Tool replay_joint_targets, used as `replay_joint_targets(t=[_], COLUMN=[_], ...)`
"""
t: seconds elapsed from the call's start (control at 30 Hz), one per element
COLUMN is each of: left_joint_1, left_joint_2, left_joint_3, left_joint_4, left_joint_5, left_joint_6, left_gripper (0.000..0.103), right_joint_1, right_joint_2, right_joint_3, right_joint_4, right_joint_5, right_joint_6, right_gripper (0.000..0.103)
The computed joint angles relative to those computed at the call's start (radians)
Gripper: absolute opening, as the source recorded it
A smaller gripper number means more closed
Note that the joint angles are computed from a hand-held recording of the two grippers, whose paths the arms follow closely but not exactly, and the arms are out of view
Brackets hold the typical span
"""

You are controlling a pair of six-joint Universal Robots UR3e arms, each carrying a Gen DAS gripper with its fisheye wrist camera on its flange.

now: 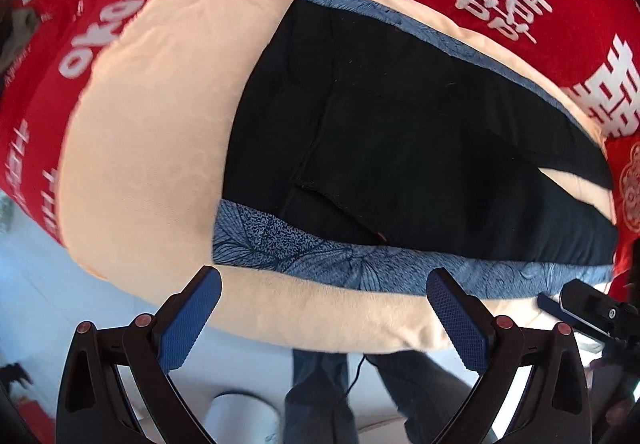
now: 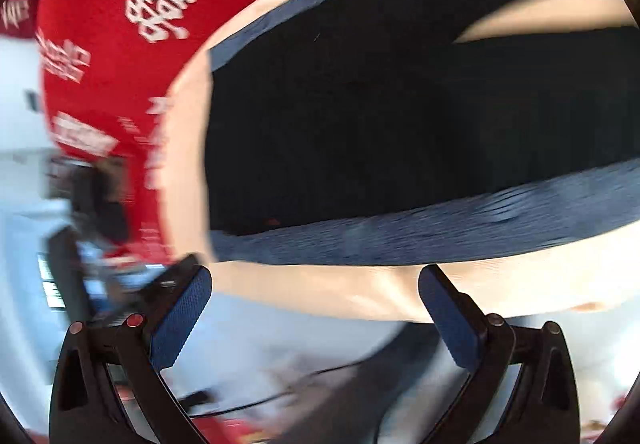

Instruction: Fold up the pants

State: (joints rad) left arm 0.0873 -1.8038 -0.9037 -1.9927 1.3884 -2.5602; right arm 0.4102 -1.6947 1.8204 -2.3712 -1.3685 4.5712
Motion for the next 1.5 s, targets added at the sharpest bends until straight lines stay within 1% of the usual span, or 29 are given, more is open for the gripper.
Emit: replay_joint_targets(t=[0.07, 0.1, 0.2, 0.23, 0.3, 0.37, 0.4, 0.43, 0.47, 0.5, 0.53, 0.67, 0.73, 0.8, 0.83, 0.87, 0.9, 0.93, 0.97, 1.0, 1.03, 1.17, 1.2, 1.3, 1.33, 1.4, 1.43, 1.47, 1.5], left_joint_1=[0.044, 0.072, 0.119, 0.126, 0.136, 0.144, 0.150, 0.150, 0.149, 0.149, 0.152, 0.153, 0.152, 0.154, 0.151, 0.139, 0.135, 0.128, 0.121, 0.118, 0.113, 0.092, 0.093, 0.077, 0.073, 0.079, 0.077, 0.077, 0.076], left_joint_2=[0.010, 0.006, 0.016, 0.016, 0.022, 0.025, 0.023, 0.020, 0.016, 0.010, 0.003, -0.040, -0.055, -0.057, -0.061, -0.079, -0.084, -0.089, -0.094, -0.096, -0.100, -0.131, -0.136, -0.159, -0.163, -0.159, -0.157, -0.158, -0.158], left_joint_3=[-0.087, -0.118, -0.195, -0.212, -0.239, -0.251, -0.253, -0.252, -0.250, -0.246, -0.240, -0.193, -0.199, -0.245, -0.265, -0.271, -0.279, -0.290, -0.295, -0.298, -0.298, -0.225, -0.210, -0.165, -0.160, -0.168, -0.180, -0.187, -0.192], left_joint_4=[0.023, 0.016, 0.028, 0.033, 0.040, 0.027, 0.019, 0.009, -0.003, -0.014, -0.026, -0.071, -0.055, 0.004, 0.033, 0.050, 0.067, 0.091, 0.100, 0.107, 0.113, 0.059, 0.043, 0.013, 0.010, 0.011, 0.026, 0.033, 0.039], left_joint_5=[-0.049, -0.079, -0.119, -0.126, -0.138, -0.153, -0.160, -0.168, -0.175, -0.184, -0.196, -0.273, -0.321, -0.358, -0.368, -0.365, -0.359, -0.352, -0.345, -0.339, -0.334, -0.314, -0.309, -0.283, -0.270, -0.255, -0.247, -0.243, -0.239], left_joint_6=[0.002, 0.003, 0.000, -0.001, 0.000, 0.004, 0.011, 0.013, 0.014, 0.010, 0.006, -0.057, -0.089, -0.116, -0.125, -0.130, -0.131, -0.122, -0.109, -0.097, -0.083, -0.046, -0.034, -0.014, -0.006, 0.011, 0.014, 0.015, 0.011], left_gripper=[0.103, 0.103, 0.103, 0.103, 0.103, 0.103, 0.103, 0.103, 0.103, 0.103, 0.103, 0.103, 0.103, 0.089, 0.067, 0.052, 0.046, 0.037, 0.036, 0.036, 0.036, 0.036, 0.036, 0.036, 0.036, 0.036, 0.036, 0.036, 0.036], right_joint_1=[0.008, 0.015, 0.058, 0.070, 0.087, 0.094, 0.098, 0.088, 0.075, 0.058, 0.051, 0.026, 0.017, -0.003, -0.013, -0.022, -0.028, -0.036, -0.034, -0.020, -0.008, 0.072, 0.121, 0.259, 0.336, 0.433, 0.497, 0.538, 0.549], right_joint_2=[0.052, 0.083, 0.245, 0.291, 0.377, 0.433, 0.468, 0.479, 0.497, 0.513, 0.514, 0.442, 0.410, 0.384, 0.376, 0.366, 0.348, 0.332, 0.305, 0.249, 0.207, -0.012, -0.048, 0.028, 0.096, 0.200, 0.251, 0.261, 0.228], right_joint_3=[0.164, 0.205, 0.323, 0.347, 0.382, 0.403, 0.402, 0.408, 0.405, 0.397, 0.386, 0.378, 0.371, 0.353, 0.345, 0.342, 0.347, 0.356, 0.379, 0.430, 0.470, 0.673, 0.719, 0.794, 0.801, 0.787, 0.765, 0.746, 0.739], right_joint_4=[-0.323, -0.420, -0.779, -0.876, -1.049, -1.177, -1.246, -1.275, -1.302, -1.320, -1.320, -1.312, -1.285, -1.224, -1.198, -1.161, -1.119, -1.095, -1.075, -1.048, -1.036, -0.987, -0.999, -1.170, -1.265, -1.372, -1.395, -1.359, -1.288], right_joint_5=[0.042, 0.050, 0.042, 0.030, -0.005, -0.051, -0.084, -0.089, -0.080, -0.060, -0.050, -0.038, -0.011, 0.049, 0.078, 0.112, 0.135, 0.151, 0.151, 0.124, 0.094, -0.091, -0.175, -0.383, -0.500, -0.667, -0.782, -0.858, -0.880], right_joint_6=[0.071, 0.096, 0.211, 0.247, 0.304, 0.341, 0.369, 0.383, 0.392, 0.393, 0.387, 0.333, 0.303, 0.252, 0.235, 0.215, 0.195, 0.179, 0.173, 0.180, 0.195, 0.312, 0.376, 0.541, 0.621, 0.723, 0.811, 0.879, 0.921], right_gripper=[0.103, 0.101, 0.085, 0.081, 0.081, 0.079, 0.073, 0.060, 0.034, 0.022, 0.018, 0.018, 0.018, 0.018, 0.021, 0.022, 0.023, 0.029, 0.033, 0.043, 0.047, 0.047, 0.047, 0.047, 0.047, 0.047, 0.042, 0.020, 0.007])
